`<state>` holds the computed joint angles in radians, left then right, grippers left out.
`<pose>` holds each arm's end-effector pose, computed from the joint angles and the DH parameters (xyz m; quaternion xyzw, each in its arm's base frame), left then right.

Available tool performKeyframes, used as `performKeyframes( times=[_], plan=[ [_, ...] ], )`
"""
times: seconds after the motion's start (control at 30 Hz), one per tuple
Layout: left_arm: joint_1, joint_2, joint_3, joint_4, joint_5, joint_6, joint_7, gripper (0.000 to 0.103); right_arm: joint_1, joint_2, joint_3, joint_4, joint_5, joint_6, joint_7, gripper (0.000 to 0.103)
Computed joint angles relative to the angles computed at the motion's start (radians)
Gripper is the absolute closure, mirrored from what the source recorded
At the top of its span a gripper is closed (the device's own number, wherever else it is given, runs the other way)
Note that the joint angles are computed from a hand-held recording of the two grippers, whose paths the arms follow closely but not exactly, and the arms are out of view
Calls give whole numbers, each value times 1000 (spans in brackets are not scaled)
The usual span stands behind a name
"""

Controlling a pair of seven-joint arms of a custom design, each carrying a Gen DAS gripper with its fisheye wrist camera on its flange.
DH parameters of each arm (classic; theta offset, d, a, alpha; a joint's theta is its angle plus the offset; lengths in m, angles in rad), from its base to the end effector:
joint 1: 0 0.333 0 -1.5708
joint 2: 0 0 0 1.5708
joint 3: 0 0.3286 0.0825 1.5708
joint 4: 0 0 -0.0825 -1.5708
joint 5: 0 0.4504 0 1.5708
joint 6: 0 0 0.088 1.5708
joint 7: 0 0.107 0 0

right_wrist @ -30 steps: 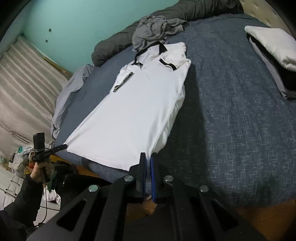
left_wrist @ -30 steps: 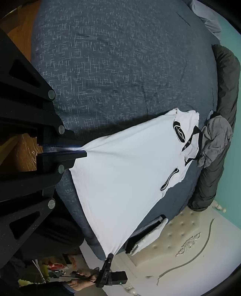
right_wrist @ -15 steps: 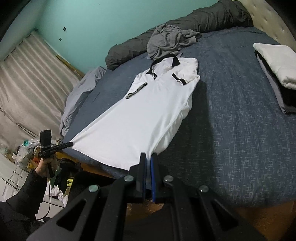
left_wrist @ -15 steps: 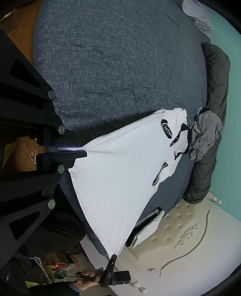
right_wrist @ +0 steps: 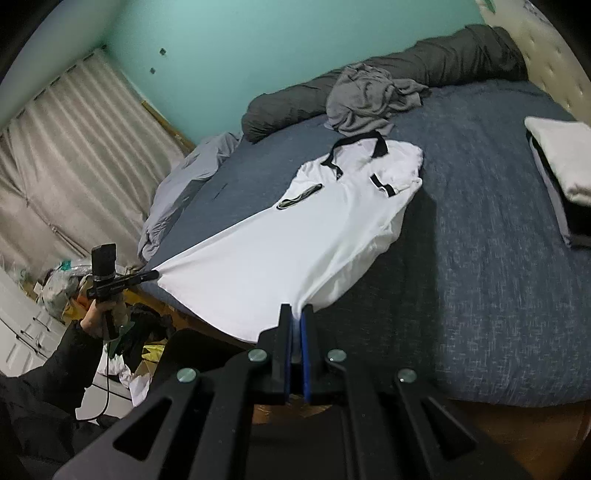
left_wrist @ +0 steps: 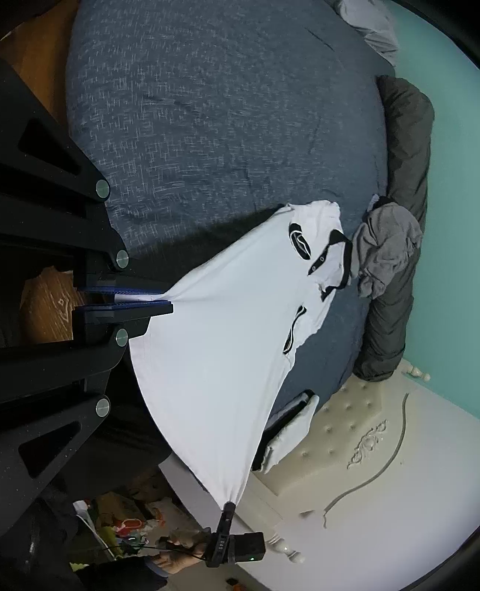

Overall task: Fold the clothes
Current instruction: 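Grasp the hem corners with both grippers and pull the shirt taut, then lift the hem with both grippers and fold it over toward the collar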

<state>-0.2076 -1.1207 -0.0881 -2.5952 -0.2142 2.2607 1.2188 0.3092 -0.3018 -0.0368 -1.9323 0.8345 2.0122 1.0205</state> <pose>0.3014 -0.1084 0.6610 -0.6965 0.6045 -0.3676 0.1201 0.5267 0.1897 0.6800 -0.7968 0.4210 0.1019 0.4213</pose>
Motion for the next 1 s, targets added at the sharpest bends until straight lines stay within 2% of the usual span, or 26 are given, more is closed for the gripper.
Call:
performKeyframes(
  times=[0.33, 0.57, 0.77, 1.0],
  plan=[
    [-10, -56, -12, -2, 8, -4, -21, 100, 5, -47, -10, -28, 2, -22, -15, 99],
    [-8, 0, 3, 24, 9, 16, -3, 100, 2, -10, -15, 7, 10, -26, -7, 99],
    [25, 124, 38, 83, 15, 39, 43, 100, -14, 110, 5, 139, -1, -40, 17, 99],
    [77, 314, 93, 177, 0, 94, 136, 100, -54, 341, 55, 395, -20, -69, 67, 99]
  ],
)
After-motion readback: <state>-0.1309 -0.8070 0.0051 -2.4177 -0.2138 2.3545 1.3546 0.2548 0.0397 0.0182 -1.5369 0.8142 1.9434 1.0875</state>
